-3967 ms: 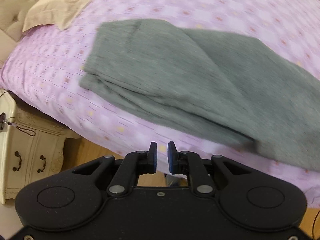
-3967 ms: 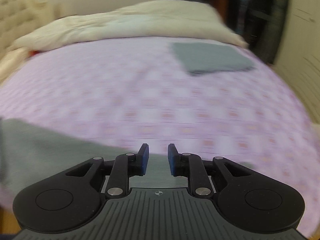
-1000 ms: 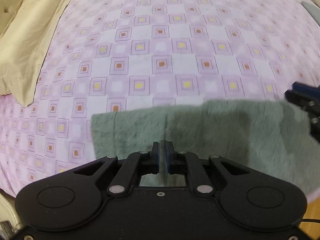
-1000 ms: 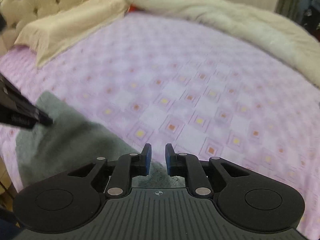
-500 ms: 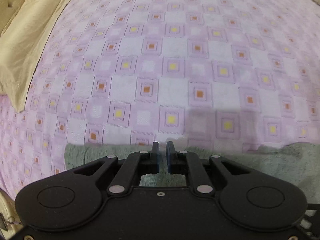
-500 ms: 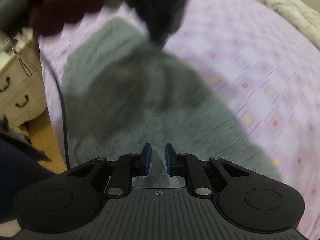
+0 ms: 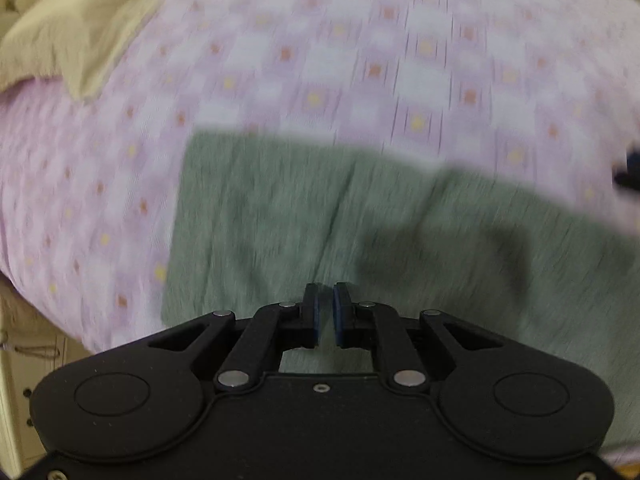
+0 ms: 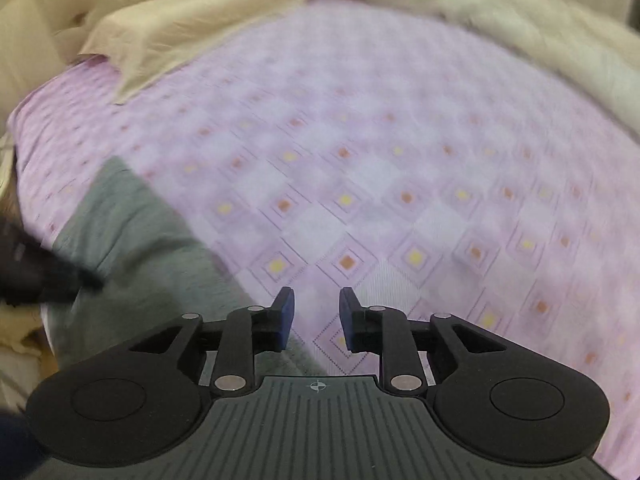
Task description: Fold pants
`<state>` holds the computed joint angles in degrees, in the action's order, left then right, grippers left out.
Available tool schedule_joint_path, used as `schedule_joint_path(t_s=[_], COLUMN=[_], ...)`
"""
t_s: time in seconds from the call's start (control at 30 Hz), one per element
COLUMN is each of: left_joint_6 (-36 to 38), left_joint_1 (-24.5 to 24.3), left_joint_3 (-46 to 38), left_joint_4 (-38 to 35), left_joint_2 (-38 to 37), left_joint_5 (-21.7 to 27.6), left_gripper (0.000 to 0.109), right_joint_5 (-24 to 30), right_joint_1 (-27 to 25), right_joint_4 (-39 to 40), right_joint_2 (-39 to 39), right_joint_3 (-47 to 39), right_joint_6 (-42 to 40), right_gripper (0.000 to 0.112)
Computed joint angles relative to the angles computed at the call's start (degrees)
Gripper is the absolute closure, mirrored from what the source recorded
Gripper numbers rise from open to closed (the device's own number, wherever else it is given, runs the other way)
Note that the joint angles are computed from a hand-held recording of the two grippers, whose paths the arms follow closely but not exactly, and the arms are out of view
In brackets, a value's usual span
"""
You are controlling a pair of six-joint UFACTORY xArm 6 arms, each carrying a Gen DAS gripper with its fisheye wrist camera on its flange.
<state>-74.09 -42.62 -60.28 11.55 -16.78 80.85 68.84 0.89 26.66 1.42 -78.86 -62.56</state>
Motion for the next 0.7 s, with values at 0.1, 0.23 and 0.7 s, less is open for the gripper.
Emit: schedule_joint_path(t_s=[0.1, 0.23, 0.7], left_joint_6=[-0.29, 0.37, -3.50], left_joint_1=[-1.01, -3.46, -2.98], left_joint_3=[2.68, 1.50, 12.06], left_joint_4=[-0.72, 2.28, 3.42], left_joint_2=[-1.18, 0.50, -9.49], left_joint_5=[-1.26, -0.21, -9.07], left_gripper=[0.090, 0.096, 0.099], right_joint_5=[3.01, 8.88, 5.61], right_joint_1=[0.75, 1.26, 4.67], right_joint_4=[-3.16, -7.51, -13.99], right_joint_2=[1.79, 2.62, -2.72], right_joint_3=[-1.44, -2.84, 3.69], right_joint_6=[4.75, 8.35, 16.21], right_gripper=[0.085, 0.080, 0.093])
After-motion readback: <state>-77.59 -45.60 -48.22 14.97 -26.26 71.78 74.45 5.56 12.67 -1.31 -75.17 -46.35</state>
